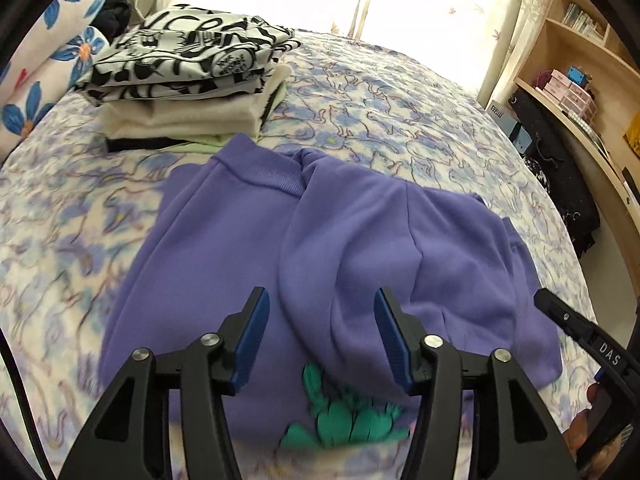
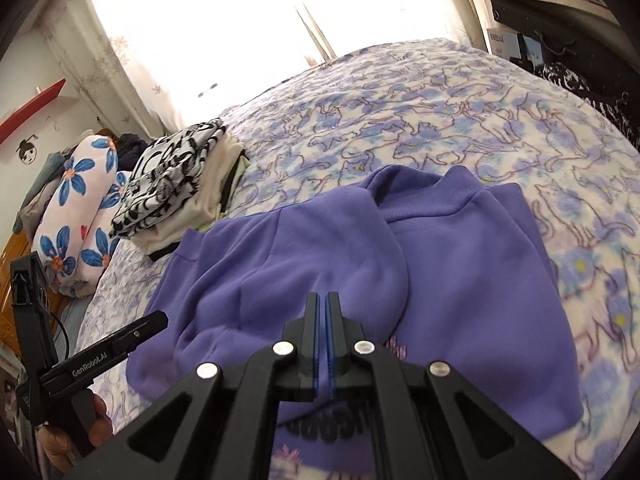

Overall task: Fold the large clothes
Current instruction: 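Open both tools and lift them away from the folded purple hoodie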

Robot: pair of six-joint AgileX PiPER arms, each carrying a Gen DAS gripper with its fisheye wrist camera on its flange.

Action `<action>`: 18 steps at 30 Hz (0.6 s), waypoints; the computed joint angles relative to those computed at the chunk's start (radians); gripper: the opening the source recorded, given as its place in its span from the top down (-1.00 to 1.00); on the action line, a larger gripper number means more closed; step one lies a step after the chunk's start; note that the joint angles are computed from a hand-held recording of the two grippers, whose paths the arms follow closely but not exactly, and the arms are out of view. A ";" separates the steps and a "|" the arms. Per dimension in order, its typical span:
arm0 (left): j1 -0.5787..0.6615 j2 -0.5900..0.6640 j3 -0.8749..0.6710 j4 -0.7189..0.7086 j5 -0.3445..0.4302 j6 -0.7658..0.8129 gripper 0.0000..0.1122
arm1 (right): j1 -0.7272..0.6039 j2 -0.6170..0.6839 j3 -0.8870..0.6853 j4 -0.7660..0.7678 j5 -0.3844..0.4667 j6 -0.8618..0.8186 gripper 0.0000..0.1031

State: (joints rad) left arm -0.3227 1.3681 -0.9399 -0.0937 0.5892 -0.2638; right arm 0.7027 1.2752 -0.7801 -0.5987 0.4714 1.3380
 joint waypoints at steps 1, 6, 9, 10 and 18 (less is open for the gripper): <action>-0.001 -0.022 0.013 0.008 0.011 -0.008 0.03 | 0.026 -0.014 0.001 -0.022 0.026 0.027 0.95; -0.013 -0.139 0.087 0.042 0.073 -0.045 0.02 | 0.133 -0.079 0.017 -0.079 0.116 0.124 0.95; -0.028 -0.195 0.123 0.065 0.107 -0.066 0.02 | 0.216 -0.097 0.018 -0.118 0.188 0.189 0.95; -0.034 -0.214 0.135 0.073 0.120 -0.074 0.02 | 0.237 -0.100 0.017 -0.123 0.205 0.200 0.95; -0.022 -0.325 0.199 0.077 0.198 -0.091 0.02 | 0.383 -0.103 0.022 -0.163 0.310 0.289 0.93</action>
